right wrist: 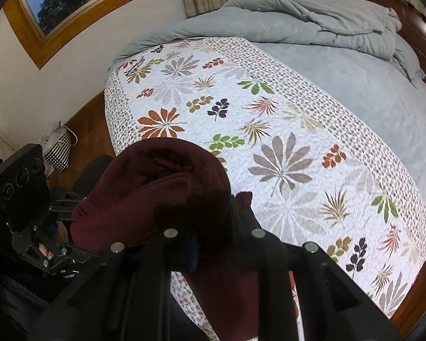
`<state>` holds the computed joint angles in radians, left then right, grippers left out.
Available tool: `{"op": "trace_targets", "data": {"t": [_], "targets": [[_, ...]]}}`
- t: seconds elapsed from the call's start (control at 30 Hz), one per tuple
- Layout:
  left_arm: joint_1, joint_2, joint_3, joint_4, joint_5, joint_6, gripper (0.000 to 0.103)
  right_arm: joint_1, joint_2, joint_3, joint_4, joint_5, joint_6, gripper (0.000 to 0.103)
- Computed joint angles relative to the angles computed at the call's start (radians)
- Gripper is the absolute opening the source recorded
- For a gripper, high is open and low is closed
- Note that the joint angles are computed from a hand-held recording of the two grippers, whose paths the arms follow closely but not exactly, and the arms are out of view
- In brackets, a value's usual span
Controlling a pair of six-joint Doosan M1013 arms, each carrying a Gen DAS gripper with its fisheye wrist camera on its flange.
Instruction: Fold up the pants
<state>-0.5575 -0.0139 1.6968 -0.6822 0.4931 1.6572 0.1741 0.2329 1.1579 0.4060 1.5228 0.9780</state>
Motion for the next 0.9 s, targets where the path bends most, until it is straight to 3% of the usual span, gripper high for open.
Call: {"op": "trace_targets", "data": {"t": [0.27, 0.9], "targets": [[-0.047, 0.036, -0.039, 0.029, 0.032, 0.002, 0.03, -0.064, -0.047, 0.086, 0.038, -0.042, -0.016, 0.016], [-0.121, 0.115, -0.093, 0.073, 0.101, 0.009, 0.03, -0.162, -0.111, 0.229, 0.043, -0.092, -0.064, 0.016]]}}
